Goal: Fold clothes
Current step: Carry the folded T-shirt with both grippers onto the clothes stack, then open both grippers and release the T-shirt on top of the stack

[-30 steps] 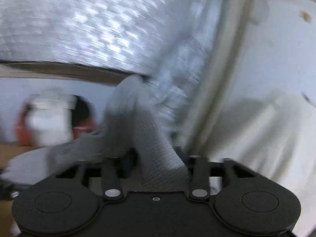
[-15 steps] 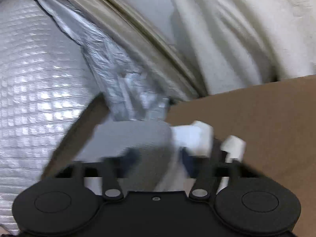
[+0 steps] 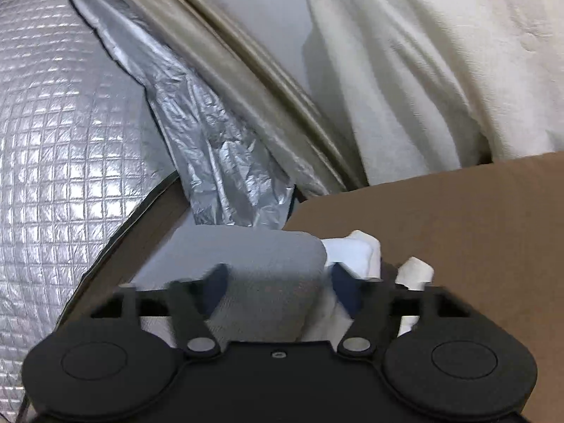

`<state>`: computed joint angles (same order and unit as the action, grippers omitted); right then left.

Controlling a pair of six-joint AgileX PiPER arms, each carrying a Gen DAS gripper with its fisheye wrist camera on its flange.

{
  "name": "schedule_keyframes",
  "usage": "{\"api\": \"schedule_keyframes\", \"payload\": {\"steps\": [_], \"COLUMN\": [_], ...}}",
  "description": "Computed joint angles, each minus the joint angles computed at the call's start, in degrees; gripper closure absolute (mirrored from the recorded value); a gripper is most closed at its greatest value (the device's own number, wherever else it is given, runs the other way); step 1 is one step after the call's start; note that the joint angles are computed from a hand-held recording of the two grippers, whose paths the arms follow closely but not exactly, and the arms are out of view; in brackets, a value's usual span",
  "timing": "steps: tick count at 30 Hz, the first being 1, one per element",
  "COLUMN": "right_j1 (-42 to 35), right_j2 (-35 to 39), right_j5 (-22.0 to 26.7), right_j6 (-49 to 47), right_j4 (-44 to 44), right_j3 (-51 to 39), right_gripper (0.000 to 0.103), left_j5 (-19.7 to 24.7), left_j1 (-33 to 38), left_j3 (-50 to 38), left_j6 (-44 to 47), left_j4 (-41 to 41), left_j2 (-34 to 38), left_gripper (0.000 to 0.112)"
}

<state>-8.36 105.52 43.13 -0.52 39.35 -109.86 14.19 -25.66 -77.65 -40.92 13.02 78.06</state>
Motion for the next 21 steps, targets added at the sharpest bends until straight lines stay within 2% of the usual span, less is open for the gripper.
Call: {"api": "schedule_keyframes", "payload": {"steps": [1,2,4,6,7,9,10,12,15,17,19,21], "right_j1": [-0.04,-0.06,-0.02,1.03,2.02,4.77,5.41,6.77,9.66,9.89,9.69,9.29], "right_j2": [0.2,0.38,0.78,0.9,1.09,2.2,2.54,2.29,1.06,1.27,0.77,-0.97], "right_j5": [0.43,0.82,1.69,1.92,1.7,1.14,0.65,-1.55,-5.01,-1.74,2.28,5.32], "right_j6": [0.19,0.37,0.3,-1.37,-1.1,2.55,3.1,2.31,3.65,5.95,7.79,6.63], "right_j4": [0.59,1.18,2.46,2.21,0.27,-6.92,-7.8,-9.07,-16.22,-19.55,-22.77,-24.84], "right_j3": [-0.06,-0.06,-0.01,0.61,0.46,-1.38,-1.47,-0.29,1.26,-1.67,-4.85,-6.86], "right_gripper": [0.03,0.03,0.03,0.036,0.036,0.036,0.036,0.037,0.037,0.037,0.037,0.036], "left_j5": [0.8,3.41,11.07,19.54,21.02,20.03,19.73,20.0,23.84,24.06,24.27,29.19], "left_j1": [-0.17,-0.13,1.05,1.91,1.28,-1.26,-2.55,-3.66,-3.29,-3.17,-1.96,-1.5], "left_j3": [-2.32,-5.58,-12.75,-19.1,-19.51,-16.94,-15.36,-13.83,-18.77,-20.22,-20.98,-23.19], "left_j6": [5.73,11.46,18.67,17.05,14.83,12.53,8.87,3.15,5.83,7.56,12.42,14.86], "left_j4": [-4.45,-9.37,-16.58,-15.34,-11.28,0.18,5.91,11.38,9.63,8.8,3.45,-0.85], "left_j2": [1.41,3.57,9.29,15.37,16.94,17.69,17.26,16.71,18.71,18.98,18.37,17.18], "left_gripper": [0.056,0.056,0.056,0.059,0.061,0.061,0.061,0.061,0.061,0.061,0.056,0.046]}}
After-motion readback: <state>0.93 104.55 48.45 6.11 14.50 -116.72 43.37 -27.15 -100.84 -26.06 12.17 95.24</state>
